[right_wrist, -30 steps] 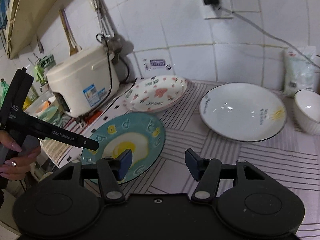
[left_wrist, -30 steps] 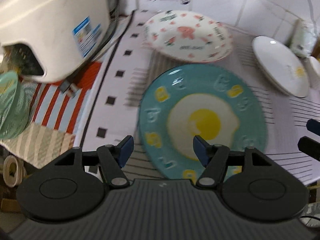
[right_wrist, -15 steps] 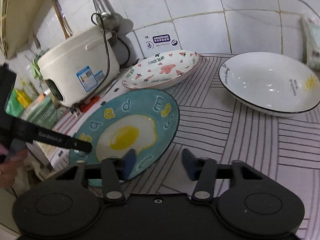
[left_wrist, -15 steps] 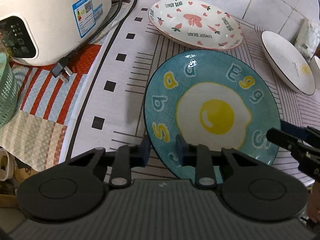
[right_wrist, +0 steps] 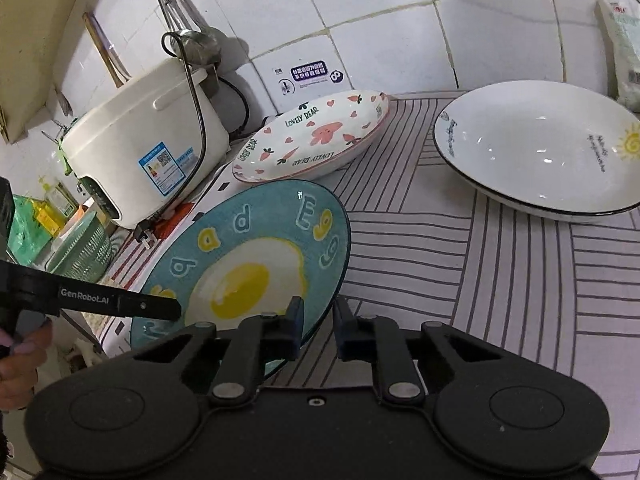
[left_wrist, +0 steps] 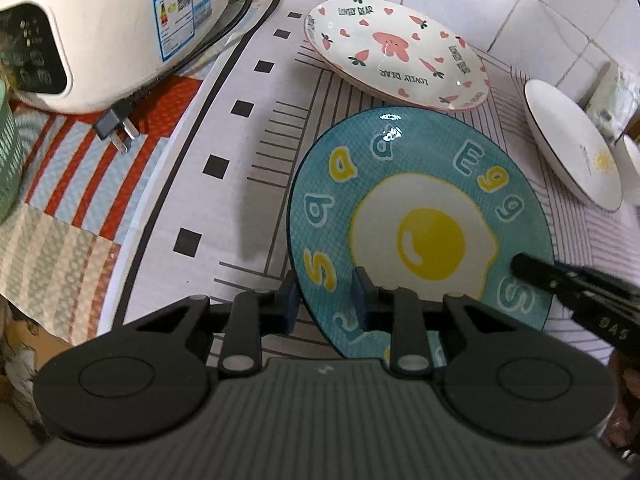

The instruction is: Organize plates and bowls

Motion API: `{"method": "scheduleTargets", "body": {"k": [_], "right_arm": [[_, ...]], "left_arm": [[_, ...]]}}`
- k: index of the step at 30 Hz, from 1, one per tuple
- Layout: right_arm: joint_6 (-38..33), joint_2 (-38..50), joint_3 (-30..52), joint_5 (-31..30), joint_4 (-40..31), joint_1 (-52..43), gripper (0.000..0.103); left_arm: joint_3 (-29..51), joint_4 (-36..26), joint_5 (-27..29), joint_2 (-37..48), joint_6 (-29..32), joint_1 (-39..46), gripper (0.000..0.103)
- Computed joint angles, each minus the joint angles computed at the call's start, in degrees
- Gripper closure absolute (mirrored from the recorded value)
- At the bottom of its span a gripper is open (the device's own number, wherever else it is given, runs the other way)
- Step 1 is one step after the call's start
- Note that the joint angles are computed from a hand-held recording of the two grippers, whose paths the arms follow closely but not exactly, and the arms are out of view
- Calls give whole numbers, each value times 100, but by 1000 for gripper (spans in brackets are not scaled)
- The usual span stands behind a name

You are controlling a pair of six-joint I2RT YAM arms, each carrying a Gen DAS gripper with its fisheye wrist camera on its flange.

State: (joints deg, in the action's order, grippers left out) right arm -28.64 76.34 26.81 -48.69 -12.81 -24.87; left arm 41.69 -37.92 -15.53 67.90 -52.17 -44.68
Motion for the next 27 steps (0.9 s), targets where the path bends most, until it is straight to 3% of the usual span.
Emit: {"method": "scheduleTargets", "body": {"k": [4,9,19,27], "right_arm": [[212,478,199,-133,102,70,84],[-115,325,196,-120,-81,-29,84],[-1803,292,914,-619,-1998,-1314,82],[-2920,586,1813,-900,-3225,-2315,81]], "left_arm": [[78,-50,-76,93,-63,-81,77],[458,-333,-120,347,-93,-352,77],[1643,-737,-498,1051,-107,-1008,76],[2790,-703,-204,1864,396,-977,76]]}}
